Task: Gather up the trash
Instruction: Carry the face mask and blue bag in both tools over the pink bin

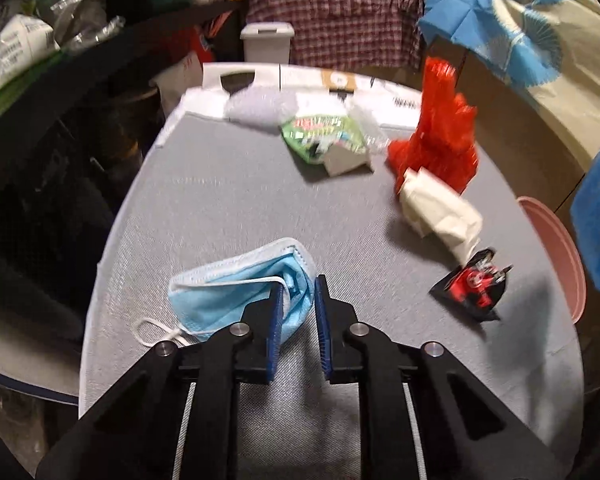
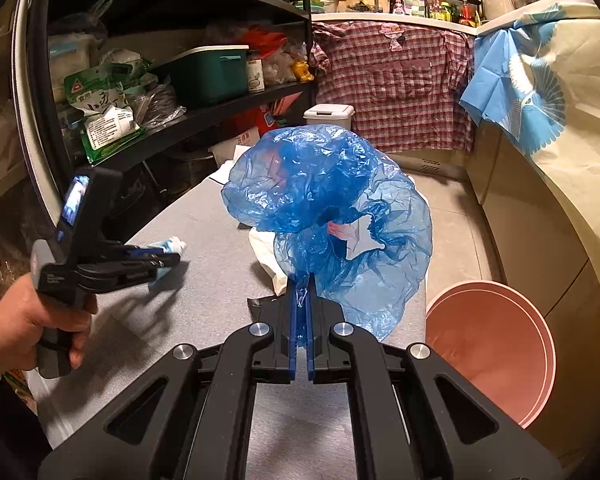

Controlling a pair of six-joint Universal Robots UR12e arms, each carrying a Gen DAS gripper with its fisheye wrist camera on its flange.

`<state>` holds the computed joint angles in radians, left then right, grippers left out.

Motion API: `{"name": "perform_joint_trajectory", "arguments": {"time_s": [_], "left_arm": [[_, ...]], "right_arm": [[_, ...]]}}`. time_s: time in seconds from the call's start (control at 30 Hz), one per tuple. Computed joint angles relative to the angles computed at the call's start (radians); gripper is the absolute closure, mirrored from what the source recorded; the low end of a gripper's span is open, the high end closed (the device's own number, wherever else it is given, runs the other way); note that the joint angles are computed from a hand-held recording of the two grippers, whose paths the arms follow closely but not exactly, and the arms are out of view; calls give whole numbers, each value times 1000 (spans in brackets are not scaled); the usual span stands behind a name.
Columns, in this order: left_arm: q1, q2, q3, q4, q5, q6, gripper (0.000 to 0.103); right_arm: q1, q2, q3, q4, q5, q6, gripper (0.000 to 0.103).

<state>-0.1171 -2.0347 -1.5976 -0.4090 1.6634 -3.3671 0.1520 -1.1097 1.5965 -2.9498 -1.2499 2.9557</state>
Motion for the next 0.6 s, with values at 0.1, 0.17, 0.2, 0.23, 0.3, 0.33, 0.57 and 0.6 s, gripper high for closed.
{"name": "perform_joint_trajectory", "arguments": {"time_s": [0.1,0.17,0.2,0.23,0.3,0.33,0.57,0.6], "left_arm": [[1,15,-9,37,-20,-11,88],[1,24,-13,60,-37,-16,88],[1,30,-15,73,-50,-20,88],[1,36,-18,85,-68,-23,88],[1,43,-19,103,-97,-27,88],[0,47,-19,112,-113,-29,88],[-20,61,-16,165,-172,-26,88],[-23,63,-17,169,-176,-25,88]], "right_arm": [[-3,-5,1,-1,1,6,99],[-6,-9,2,0,3,10,99],[-8,-10,1,0,3,12,99],[-10,-13,1,2,5,14,99],[-13,-17,2,7,4,19,99],[-15,-20,2,10,4,20,99],[-33,-43,5,18,-3,42,99],[-37,-47,5,18,-5,47,99]]}}
